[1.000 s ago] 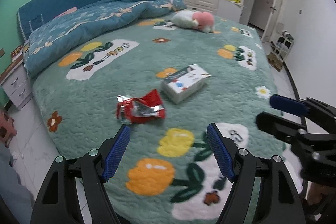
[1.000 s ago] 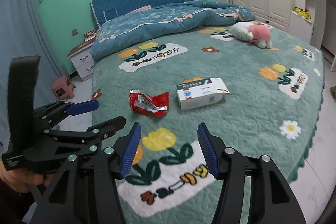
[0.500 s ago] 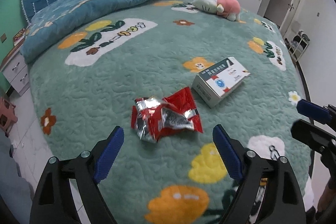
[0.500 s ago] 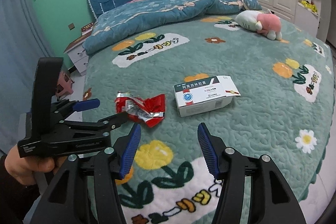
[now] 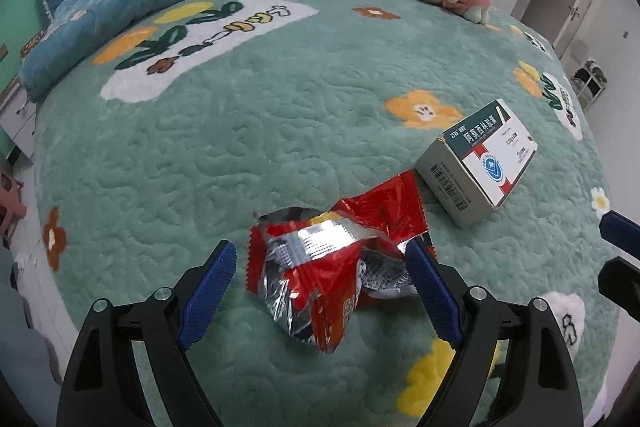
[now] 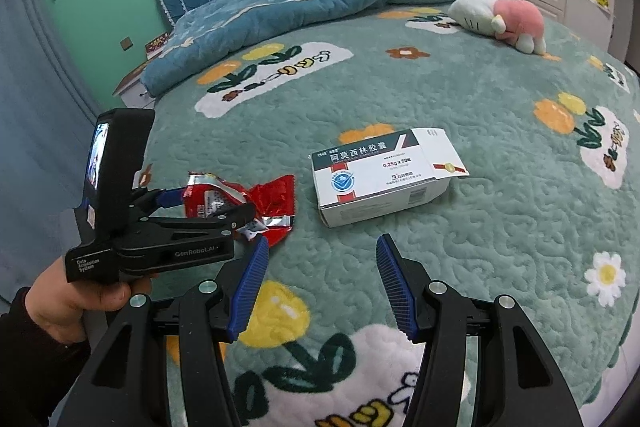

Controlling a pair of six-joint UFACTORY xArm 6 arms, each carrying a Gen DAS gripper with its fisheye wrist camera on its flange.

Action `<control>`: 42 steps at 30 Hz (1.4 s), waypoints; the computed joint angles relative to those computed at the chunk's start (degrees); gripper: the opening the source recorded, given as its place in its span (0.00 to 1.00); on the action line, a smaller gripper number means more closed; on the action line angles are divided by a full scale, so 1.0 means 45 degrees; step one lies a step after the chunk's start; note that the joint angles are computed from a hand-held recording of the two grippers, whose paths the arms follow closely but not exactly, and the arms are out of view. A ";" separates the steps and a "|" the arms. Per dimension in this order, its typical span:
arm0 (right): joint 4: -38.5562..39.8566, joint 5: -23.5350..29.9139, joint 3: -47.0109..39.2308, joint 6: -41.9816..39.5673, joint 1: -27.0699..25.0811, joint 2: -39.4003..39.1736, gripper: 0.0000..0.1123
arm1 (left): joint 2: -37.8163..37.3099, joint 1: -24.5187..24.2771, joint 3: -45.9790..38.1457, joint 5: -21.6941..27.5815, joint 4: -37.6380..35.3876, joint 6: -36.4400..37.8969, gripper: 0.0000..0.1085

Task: Collect trash
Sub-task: 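Grasp the red snack wrapper with the left tool while the right tool grasps the white medicine box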

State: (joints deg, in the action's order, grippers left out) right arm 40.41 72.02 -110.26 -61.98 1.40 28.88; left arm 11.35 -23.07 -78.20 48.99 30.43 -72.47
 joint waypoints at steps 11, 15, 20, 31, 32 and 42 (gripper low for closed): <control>-0.0469 -0.0181 -0.1165 -0.0179 0.0329 0.0873 0.51 | 0.0161 0.0266 0.0152 -0.1328 -0.0937 0.1162 0.20; -0.0617 -0.0209 -0.1649 0.0845 0.0529 0.1238 0.57 | 0.0086 0.0269 0.0121 -0.1416 -0.0910 0.1155 0.20; -0.0811 -0.1388 -0.1324 0.4162 0.1055 0.1345 0.66 | -0.0359 0.0483 0.0574 -0.1763 -0.1110 0.1867 0.20; -0.2813 -0.0824 -0.5128 1.3329 0.1870 0.4022 0.81 | -0.0881 0.1282 0.1526 -0.3286 -0.1727 0.3364 0.20; -0.2914 -0.0685 -0.5602 1.3725 0.1929 0.4330 0.81 | -0.0858 0.1330 0.1538 -0.3400 -0.1749 0.3415 0.20; -0.2703 -0.0415 -0.6178 1.2451 0.2113 0.5165 0.70 | -0.0458 0.1484 0.1492 -0.3874 -0.2265 0.3934 0.20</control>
State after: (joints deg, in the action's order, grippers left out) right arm 28.25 70.15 -138.07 -5.95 10.90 52.12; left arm 9.29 -16.39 -71.49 31.56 20.24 -54.77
